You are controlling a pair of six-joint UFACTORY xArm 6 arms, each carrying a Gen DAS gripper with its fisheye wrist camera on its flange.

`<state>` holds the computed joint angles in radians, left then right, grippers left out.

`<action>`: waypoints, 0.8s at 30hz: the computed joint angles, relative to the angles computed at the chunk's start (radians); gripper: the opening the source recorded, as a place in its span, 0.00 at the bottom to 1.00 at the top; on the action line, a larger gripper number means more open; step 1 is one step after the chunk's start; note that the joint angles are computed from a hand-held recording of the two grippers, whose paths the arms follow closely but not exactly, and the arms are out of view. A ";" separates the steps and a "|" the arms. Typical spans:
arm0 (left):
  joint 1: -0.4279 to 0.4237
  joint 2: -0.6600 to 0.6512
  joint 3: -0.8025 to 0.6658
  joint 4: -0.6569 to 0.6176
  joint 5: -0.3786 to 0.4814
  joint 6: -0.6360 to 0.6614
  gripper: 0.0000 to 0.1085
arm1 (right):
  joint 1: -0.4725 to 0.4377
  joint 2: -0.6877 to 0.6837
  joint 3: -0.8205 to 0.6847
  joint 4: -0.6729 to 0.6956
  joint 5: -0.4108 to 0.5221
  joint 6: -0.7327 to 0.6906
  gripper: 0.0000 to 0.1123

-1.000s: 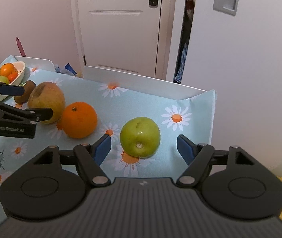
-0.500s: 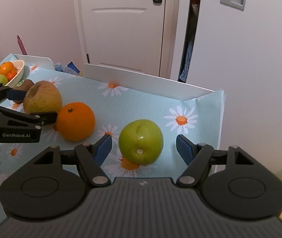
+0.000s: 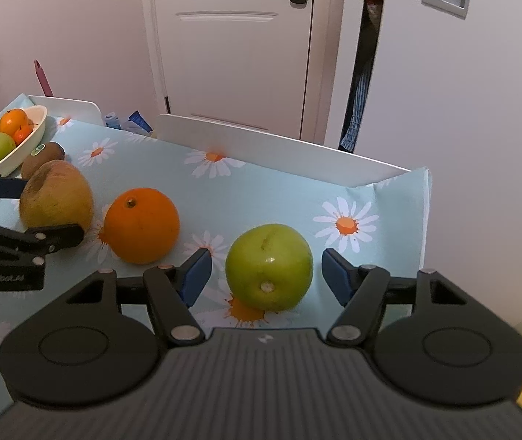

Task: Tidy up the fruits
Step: 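Grasp the large yellow-brown apple with the left gripper while the right gripper grasps a green apple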

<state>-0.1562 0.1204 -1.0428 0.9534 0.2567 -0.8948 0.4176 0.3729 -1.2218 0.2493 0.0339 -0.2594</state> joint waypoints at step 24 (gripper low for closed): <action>0.008 -0.239 0.179 0.091 0.027 -0.173 0.73 | 0.058 -0.111 0.061 0.102 0.029 -0.104 0.61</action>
